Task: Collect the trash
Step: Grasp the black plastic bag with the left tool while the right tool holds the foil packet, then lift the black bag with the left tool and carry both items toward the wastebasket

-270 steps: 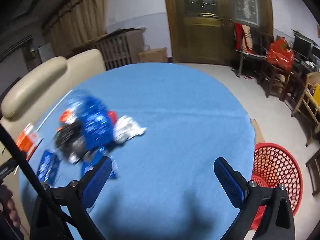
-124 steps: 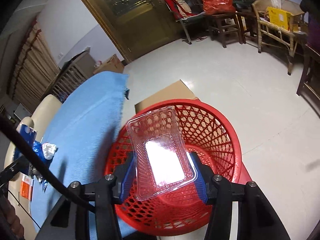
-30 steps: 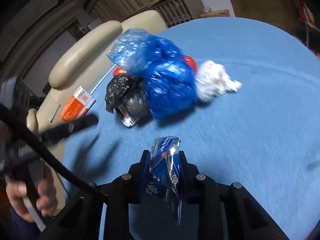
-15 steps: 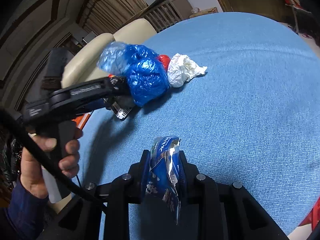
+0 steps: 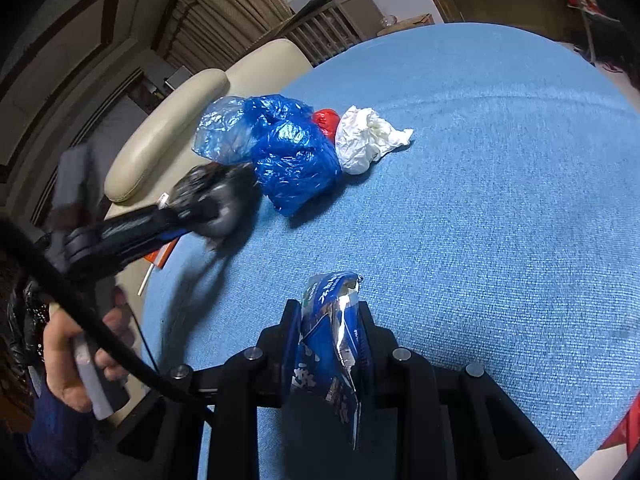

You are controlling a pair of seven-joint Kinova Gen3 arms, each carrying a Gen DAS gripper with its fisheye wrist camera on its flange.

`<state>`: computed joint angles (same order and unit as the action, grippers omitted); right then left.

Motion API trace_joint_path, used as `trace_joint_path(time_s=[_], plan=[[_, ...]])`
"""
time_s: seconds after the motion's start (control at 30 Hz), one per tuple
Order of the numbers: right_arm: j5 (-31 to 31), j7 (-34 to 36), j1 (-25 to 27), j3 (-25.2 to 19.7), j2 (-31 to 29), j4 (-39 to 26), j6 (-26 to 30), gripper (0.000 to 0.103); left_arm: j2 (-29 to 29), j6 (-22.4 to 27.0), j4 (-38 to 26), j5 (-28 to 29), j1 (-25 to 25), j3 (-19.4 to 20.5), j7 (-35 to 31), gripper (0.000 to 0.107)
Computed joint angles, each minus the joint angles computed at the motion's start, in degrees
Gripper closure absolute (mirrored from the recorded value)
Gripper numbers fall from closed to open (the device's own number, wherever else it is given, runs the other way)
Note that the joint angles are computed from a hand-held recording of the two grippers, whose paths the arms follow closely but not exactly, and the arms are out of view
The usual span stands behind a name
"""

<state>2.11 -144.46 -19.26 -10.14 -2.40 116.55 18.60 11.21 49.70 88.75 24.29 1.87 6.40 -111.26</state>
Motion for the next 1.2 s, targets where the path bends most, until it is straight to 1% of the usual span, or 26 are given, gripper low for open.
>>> trace_joint_path(time_s=[0.1,0.2,0.27,0.37,0.43,0.53,0.6,0.63,0.67,0.7,0.73,0.77,0.8,0.87,0.9,0.93,1.0,1.1,1.2], plan=[[1.7,-2.5,0.1,-0.5,0.0,-0.3,0.3,0.074,-3.0,0.3,3.6,5.5,-3.5,-0.6,-5.9,0.081],[2.8,-4.6,0.0,-0.8,-0.1,-0.1,0.2,0.074,-4.7,0.9,6.3,9.3,-5.2,-1.7,-11.1,0.081],[4.0,-6.3,-0.1,-1.2,-0.2,-0.3,0.7,0.075,-6.3,2.2,8.1,11.6,-6.1,-2.6,-14.3,0.081],[5.9,-8.6,-0.4,-1.7,-0.3,-0.6,1.6,0.074,-8.3,1.6,11.5,12.2,-5.7,-2.8,-18.9,0.081],[7.2,-10.2,-0.6,-2.0,-0.3,-0.8,2.1,0.074,-9.9,0.2,14.2,10.6,-4.3,-3.5,-20.6,0.081],[8.6,-11.9,-0.9,-2.2,-0.2,-1.5,3.1,0.074,-9.9,0.4,15.3,10.1,-3.5,-4.2,-21.2,0.081],[8.8,-12.0,-1.2,-2.0,-0.1,-1.6,3.4,0.074,-9.0,1.5,14.5,8.8,-3.1,-4.3,-20.1,0.079],[8.9,-12.1,-1.3,-2.0,0.0,-1.8,3.5,0.074,-8.6,1.4,14.2,7.4,-3.1,-3.6,-18.8,0.077],[8.9,-12.1,-1.4,-1.8,0.2,-1.9,3.5,0.074,-8.5,0.4,14.3,6.6,-2.3,-3.9,-17.8,0.072],[8.9,-12.2,-1.5,-1.7,0.3,-1.9,3.4,0.074,-8.6,-0.4,14.6,6.3,-2.1,-3.8,-17.4,0.054],[8.9,-12.4,-1.5,-1.6,0.3,-1.8,3.3,0.074,-8.3,-0.9,14.3,5.4,-1.8,-3.7,-15.9,0.032],[8.8,-12.5,-1.6,-1.5,0.3,-1.8,3.2,0.074,-8.2,-1.5,14.3,5.1,-0.9,-4.5,-14.8,0.027],[8.6,-12.6,-1.6,-1.4,0.3,-1.6,2.9,0.074,-8.3,-1.9,14.5,5.8,-1.0,-4.6,-14.6,0.027],[8.1,-12.3,-1.6,-1.2,0.2,-1.2,2.2,0.074,-8.0,-1.5,14.2,8.3,-2.8,-3.5,-16.0,0.027],[8.0,-12.2,-1.6,-1.2,0.1,-1.1,2.0,0.074,-7.9,-1.8,14.2,8.3,-2.4,-3.8,-15.9,0.028],[7.9,-12.1,-1.6,-1.2,0.1,-1.1,1.9,0.074,-7.4,-1.4,13.7,7.9,-1.8,-4.0,-15.5,0.046],[8.0,-12.3,-1.5,-1.3,0.0,-0.9,1.8,0.074,-5.8,1.2,12.3,8.1,-2.9,-2.8,-15.4,0.083],[8.6,-13.3,-1.3,-1.6,-0.4,-0.3,1.2,0.074,-6.5,1.4,12.2,8.2,-2.6,-3.1,-14.8,0.086],[8.4,-14.0,-0.7,-1.9,-1.5,1.2,-0.3,0.075,-8.0,1.4,12.5,8.5,-2.4,-3.1,-14.8,0.086]])
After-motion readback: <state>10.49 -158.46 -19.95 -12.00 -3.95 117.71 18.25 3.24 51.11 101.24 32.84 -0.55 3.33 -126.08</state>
